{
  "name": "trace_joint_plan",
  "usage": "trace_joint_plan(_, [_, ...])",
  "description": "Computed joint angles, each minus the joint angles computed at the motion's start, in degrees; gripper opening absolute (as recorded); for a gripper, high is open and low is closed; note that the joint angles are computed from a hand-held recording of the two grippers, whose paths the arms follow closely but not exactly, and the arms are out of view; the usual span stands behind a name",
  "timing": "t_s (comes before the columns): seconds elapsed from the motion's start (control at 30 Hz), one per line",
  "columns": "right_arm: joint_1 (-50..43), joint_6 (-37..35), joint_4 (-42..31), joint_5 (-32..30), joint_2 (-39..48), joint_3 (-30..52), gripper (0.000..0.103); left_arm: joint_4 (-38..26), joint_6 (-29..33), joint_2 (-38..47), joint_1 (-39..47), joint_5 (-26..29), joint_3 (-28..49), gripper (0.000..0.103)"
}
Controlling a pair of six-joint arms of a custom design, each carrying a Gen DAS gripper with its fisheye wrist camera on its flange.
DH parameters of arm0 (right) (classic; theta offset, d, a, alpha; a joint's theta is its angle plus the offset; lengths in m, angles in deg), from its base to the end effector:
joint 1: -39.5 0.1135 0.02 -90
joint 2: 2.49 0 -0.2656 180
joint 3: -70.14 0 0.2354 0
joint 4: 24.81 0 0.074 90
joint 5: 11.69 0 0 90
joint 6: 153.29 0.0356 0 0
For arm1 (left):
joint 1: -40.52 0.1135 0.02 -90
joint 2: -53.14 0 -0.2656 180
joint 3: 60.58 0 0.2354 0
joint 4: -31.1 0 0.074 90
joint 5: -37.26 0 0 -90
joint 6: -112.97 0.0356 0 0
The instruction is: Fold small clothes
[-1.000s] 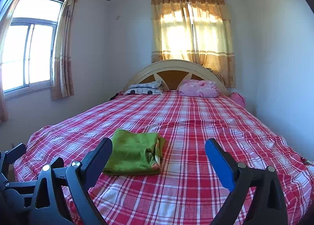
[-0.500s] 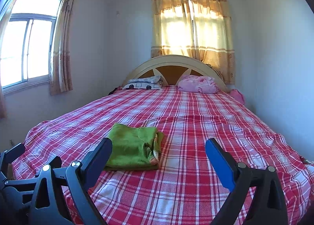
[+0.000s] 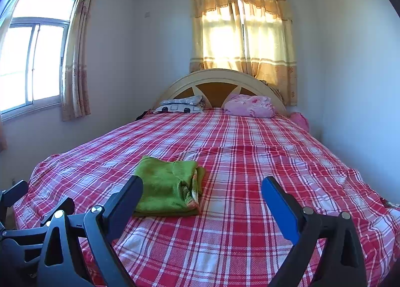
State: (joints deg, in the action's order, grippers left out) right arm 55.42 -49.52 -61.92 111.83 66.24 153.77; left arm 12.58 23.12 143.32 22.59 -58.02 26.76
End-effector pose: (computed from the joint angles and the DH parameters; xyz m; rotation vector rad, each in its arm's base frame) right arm 0.2430 0.0489 0.3823 0.3413 1.8665 -0.2213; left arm 0.3415 -0.1071 0.3276 0.2449 1.9282 -0.1165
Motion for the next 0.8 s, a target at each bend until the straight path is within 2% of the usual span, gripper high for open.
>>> trace_joint_plan(0.8, [0.05,-0.54,1.18,0.45,-0.7,-1.56,0.096,-0.69,-0.3,1.43,-0.49,-3.03,0.92,0.103])
